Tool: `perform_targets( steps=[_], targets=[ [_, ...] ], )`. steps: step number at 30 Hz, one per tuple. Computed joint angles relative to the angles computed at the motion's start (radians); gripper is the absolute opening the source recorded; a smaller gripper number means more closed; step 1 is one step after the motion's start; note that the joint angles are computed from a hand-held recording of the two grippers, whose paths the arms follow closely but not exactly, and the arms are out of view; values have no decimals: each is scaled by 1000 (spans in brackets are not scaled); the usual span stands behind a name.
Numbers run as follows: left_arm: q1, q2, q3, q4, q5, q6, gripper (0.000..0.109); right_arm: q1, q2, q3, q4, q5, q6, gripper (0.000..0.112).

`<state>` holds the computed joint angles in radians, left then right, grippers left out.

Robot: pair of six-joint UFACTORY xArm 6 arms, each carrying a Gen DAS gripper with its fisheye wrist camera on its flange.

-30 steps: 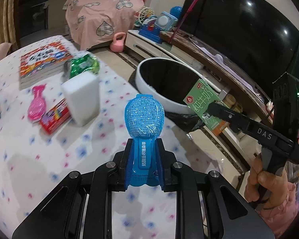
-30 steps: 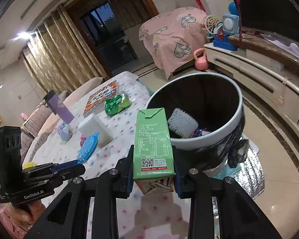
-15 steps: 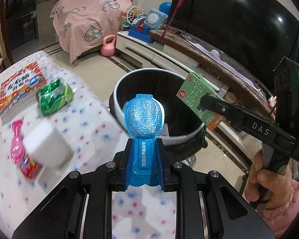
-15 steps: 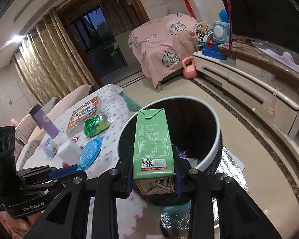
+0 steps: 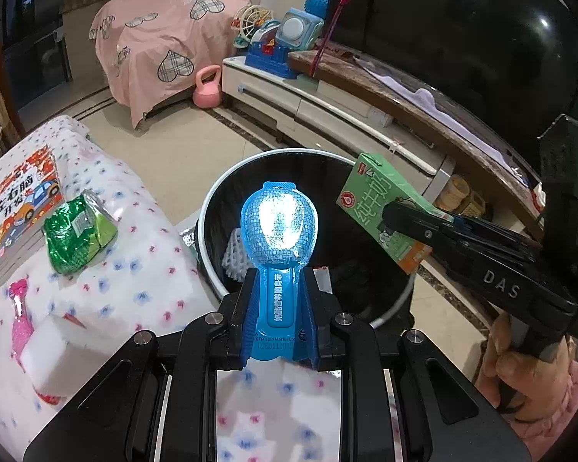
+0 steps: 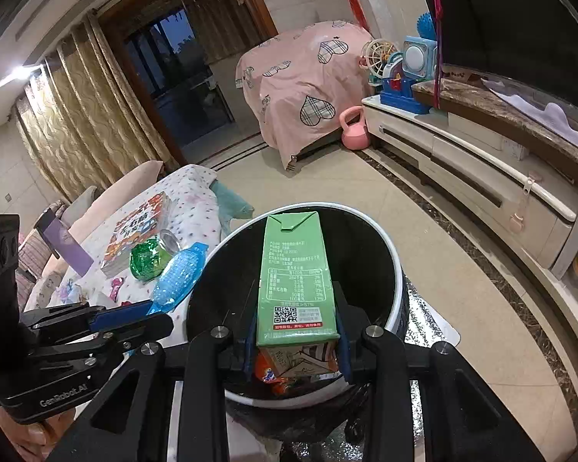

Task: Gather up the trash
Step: 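Carry both items over the bin and open both tools to drop them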

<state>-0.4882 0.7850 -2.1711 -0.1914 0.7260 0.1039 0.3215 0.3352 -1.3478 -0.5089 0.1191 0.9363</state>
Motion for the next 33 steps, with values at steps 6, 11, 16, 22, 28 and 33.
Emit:
perform_targets(
  steps=[6,11,16,22,28,33],
  targets=[
    [-5,73,-113,23,57,-24,19,0,28,-25,78,11,-79,32],
    [0,140,-229,24,118,-40,19,2,52,-48,148,24,-144,32],
    [3,238,-402,23,199,-56,20,-2,61,-56,193,28,-184,32],
    [6,234,-392,36,190,-94,58,-7,70,-71,200,44,-192,36],
    [14,29,-46,-21,8,-72,59,-18,32,-14,108,-5,-70,52],
    [17,-170,278,-90,-164,-25,63,-25,-17,37,-165,-59,206,78]
  ],
)
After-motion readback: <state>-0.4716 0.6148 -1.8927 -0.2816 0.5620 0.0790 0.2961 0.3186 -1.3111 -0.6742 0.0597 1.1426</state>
